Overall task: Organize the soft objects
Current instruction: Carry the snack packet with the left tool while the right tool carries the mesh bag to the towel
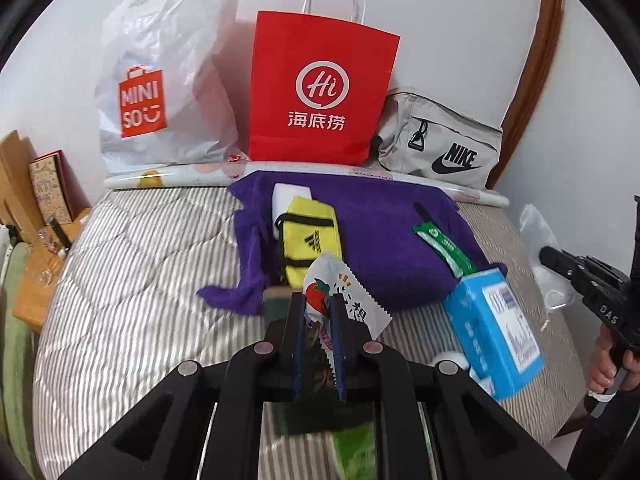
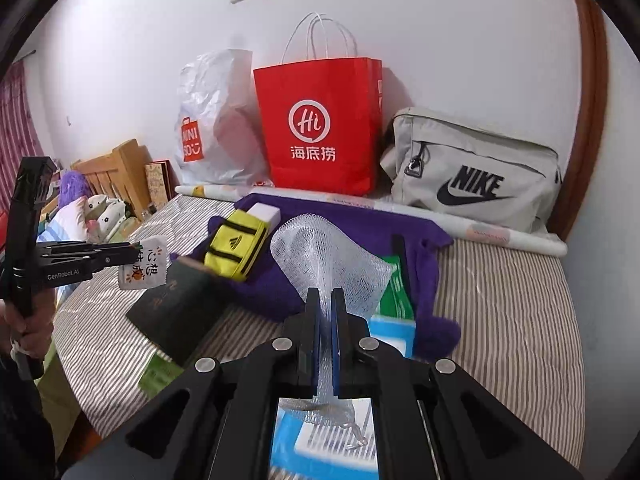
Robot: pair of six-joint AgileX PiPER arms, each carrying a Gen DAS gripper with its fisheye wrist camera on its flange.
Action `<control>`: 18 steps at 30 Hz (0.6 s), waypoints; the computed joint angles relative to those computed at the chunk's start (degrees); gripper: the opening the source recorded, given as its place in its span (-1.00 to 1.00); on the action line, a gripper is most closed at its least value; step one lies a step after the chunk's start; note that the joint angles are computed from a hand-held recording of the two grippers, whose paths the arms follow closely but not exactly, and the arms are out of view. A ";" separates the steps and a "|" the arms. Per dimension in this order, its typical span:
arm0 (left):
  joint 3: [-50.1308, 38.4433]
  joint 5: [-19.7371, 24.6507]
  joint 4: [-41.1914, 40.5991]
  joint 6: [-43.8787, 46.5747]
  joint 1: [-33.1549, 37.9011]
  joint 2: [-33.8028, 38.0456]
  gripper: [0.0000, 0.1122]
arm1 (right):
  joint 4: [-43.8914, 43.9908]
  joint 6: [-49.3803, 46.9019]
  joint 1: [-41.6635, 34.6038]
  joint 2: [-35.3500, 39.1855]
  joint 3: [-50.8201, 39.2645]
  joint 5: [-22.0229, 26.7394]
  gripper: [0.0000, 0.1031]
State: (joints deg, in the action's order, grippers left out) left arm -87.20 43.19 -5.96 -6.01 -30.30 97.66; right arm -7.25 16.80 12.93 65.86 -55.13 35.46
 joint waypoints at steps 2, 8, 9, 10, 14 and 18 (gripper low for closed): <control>-3.97 1.26 -0.34 -0.18 0.22 3.21 -0.78 | 2.04 -2.81 -1.62 2.61 -1.57 -0.73 -0.91; -16.19 5.66 -1.08 -0.05 0.61 12.43 -0.79 | 10.96 -13.29 -7.21 12.02 -7.41 -1.26 -0.91; -18.21 6.42 -0.84 -0.13 0.52 13.85 -0.79 | 12.29 -14.76 -7.87 13.59 -8.22 -1.47 -0.91; -20.27 7.20 -0.61 -0.30 0.41 15.26 -0.78 | 13.11 -15.66 -8.24 15.13 -9.01 -1.60 -0.91; -27.32 10.22 -0.50 -0.52 0.27 20.10 -0.78 | 18.12 -21.42 -9.49 20.98 -12.14 -0.81 -0.91; -32.52 12.47 -0.53 -0.51 0.13 23.87 -0.78 | 20.94 -24.90 -9.91 27.33 -15.27 1.05 -0.91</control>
State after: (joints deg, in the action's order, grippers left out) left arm -119.72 55.66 -6.49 -6.52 -30.18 121.53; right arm 13.69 -8.10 3.03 93.19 -70.40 36.51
